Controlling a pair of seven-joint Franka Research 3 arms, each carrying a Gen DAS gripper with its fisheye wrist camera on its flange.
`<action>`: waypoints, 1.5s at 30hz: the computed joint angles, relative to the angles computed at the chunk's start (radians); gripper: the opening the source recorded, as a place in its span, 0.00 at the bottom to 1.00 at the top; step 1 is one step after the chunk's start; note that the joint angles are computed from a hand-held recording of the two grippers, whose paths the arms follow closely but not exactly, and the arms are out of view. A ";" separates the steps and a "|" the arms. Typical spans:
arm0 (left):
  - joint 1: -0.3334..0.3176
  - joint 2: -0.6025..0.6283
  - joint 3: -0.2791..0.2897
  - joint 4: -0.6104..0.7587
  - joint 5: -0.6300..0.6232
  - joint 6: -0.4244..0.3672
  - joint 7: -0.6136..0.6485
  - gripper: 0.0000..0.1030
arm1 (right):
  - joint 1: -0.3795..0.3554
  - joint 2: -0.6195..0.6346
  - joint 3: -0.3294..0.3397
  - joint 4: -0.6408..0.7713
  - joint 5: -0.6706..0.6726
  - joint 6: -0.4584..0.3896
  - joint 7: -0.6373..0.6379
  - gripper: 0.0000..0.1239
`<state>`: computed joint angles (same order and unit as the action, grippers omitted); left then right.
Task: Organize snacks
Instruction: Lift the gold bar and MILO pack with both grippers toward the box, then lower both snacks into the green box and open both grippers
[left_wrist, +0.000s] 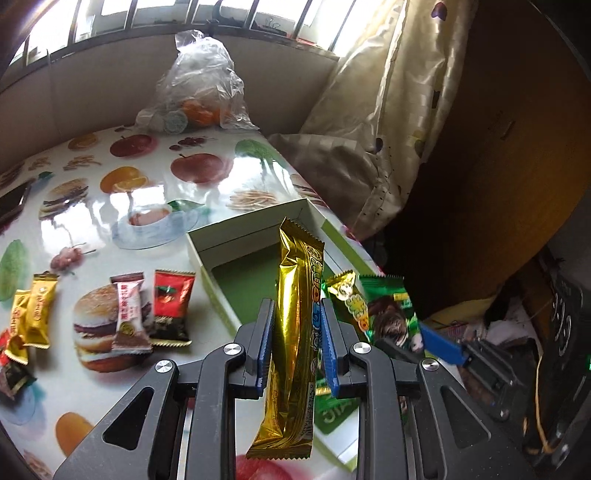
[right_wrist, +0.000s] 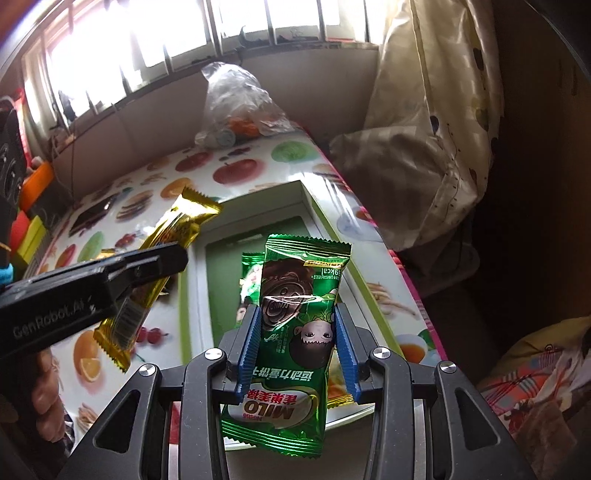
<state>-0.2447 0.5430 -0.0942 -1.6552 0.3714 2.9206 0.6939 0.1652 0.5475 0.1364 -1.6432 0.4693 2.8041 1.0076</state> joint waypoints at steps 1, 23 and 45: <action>0.002 0.012 -0.003 0.015 -0.006 -0.009 0.002 0.24 | 0.001 0.006 -0.002 0.007 -0.002 -0.004 0.002 0.31; 0.043 0.150 -0.079 0.150 -0.140 -0.076 0.097 0.24 | 0.028 0.088 -0.031 0.082 -0.087 -0.017 0.053 0.31; 0.023 0.119 -0.057 0.112 -0.131 -0.076 0.118 0.36 | 0.008 0.080 -0.010 0.067 -0.049 -0.012 0.040 0.36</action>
<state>-0.2216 0.6624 -0.1513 -1.5431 0.2407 2.8445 0.8117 0.1730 0.6271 0.1267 -1.5762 0.4204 2.7925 1.0480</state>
